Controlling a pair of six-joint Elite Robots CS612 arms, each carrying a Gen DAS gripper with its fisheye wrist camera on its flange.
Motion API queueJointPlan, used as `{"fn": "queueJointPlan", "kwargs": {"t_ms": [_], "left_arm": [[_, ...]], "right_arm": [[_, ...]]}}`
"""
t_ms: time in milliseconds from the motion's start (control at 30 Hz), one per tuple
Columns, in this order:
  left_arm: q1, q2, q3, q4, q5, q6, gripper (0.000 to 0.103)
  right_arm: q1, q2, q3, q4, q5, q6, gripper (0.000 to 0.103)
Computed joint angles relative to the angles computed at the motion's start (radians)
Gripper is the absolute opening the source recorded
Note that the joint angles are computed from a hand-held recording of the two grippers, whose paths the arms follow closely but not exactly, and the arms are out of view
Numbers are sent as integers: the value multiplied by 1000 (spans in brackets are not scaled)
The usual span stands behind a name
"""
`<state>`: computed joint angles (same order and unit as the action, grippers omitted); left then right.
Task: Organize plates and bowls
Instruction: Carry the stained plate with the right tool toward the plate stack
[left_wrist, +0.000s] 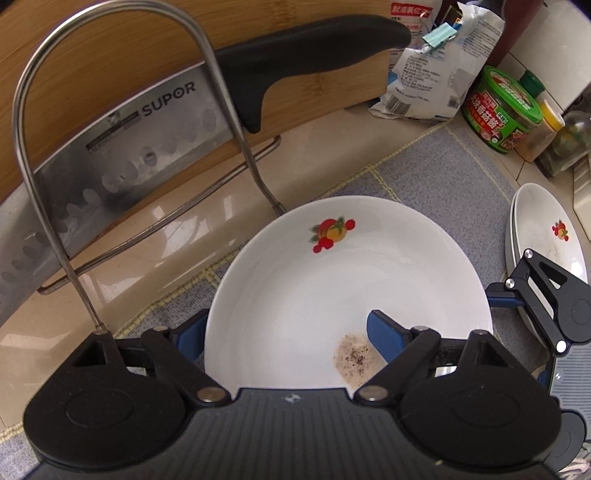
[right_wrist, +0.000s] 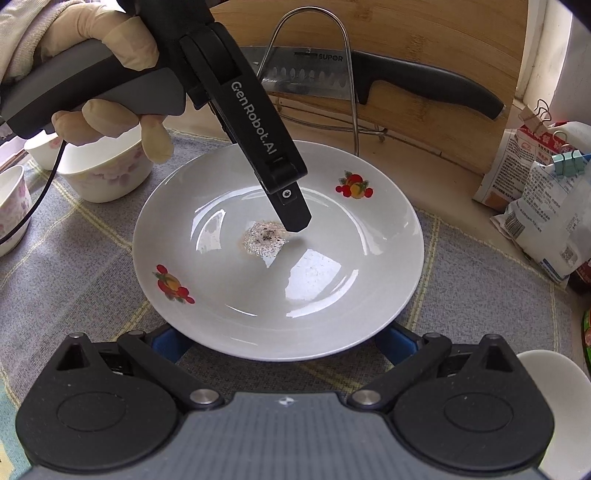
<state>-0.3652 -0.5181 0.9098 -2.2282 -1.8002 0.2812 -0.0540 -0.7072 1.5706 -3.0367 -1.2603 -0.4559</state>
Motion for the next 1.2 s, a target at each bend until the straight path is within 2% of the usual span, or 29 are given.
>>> {"fn": "queueJointPlan", "kwargs": {"t_ms": [200, 500, 700, 933, 1200], "left_arm": [[-1, 14, -36, 52, -8, 34, 86], [-1, 59, -154, 213, -15, 108, 84], [2, 86, -213, 279, -40, 129, 84], [7, 103, -249, 315, -62, 133, 84], [14, 95, -237, 310, -84, 146, 84]], "right_arm": [[4, -1, -3, 7, -5, -18, 103], [4, 2, -6, 4, -1, -12, 103], [4, 3, -1, -11, 1, 1, 103], [4, 4, 2, -23, 1, 7, 103], [5, 3, 0, -27, -10, 19, 103]]}}
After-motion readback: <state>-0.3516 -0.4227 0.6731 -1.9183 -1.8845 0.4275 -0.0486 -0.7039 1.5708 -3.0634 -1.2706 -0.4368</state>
